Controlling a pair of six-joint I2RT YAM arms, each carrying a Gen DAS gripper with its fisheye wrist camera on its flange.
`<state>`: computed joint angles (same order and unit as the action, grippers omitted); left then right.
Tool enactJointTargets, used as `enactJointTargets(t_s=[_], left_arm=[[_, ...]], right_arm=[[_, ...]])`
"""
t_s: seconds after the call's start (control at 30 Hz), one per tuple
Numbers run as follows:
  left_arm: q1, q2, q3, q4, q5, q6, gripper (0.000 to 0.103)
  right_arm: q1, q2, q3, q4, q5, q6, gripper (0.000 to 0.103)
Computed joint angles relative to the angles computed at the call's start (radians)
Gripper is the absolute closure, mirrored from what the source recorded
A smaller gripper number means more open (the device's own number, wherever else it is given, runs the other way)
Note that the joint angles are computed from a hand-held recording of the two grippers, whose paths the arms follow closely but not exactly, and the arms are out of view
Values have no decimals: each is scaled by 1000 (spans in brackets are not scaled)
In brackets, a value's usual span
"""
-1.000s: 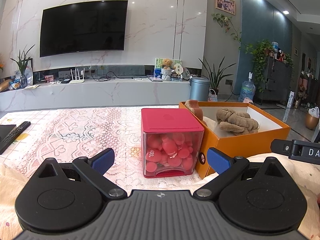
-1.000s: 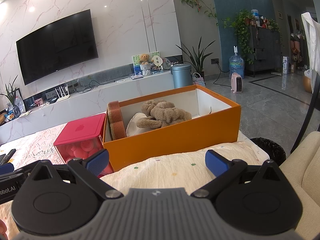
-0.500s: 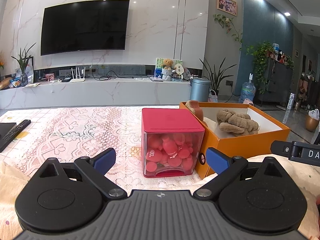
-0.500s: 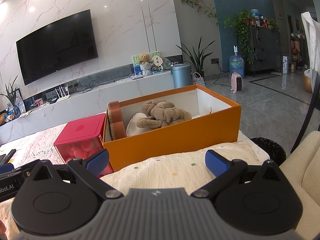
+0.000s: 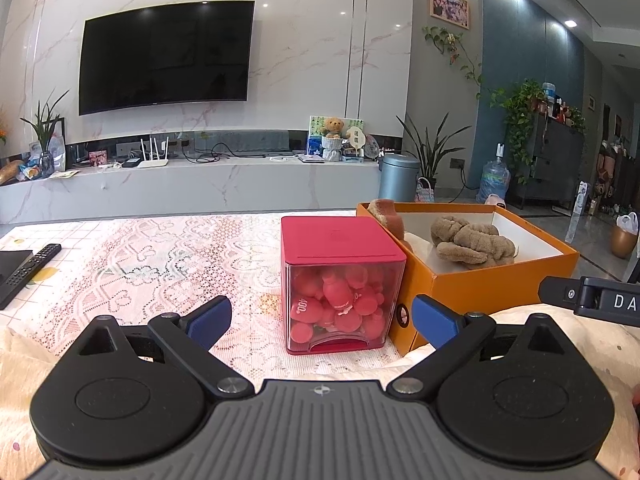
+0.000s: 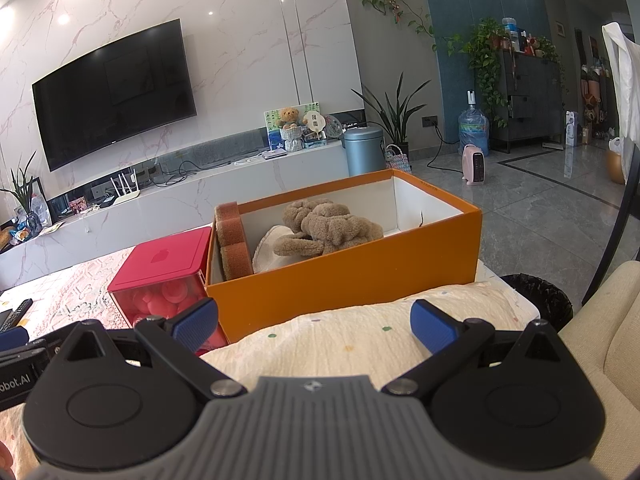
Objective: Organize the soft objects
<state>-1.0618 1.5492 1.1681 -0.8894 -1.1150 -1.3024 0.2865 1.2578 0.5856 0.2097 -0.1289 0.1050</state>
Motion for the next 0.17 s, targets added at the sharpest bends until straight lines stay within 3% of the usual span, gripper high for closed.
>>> enactJointTargets(t_s=[0.17], left_arm=[[-5, 0, -2, 9, -6, 11, 0]], right_arm=[[0, 0, 0, 0, 0, -1, 3]])
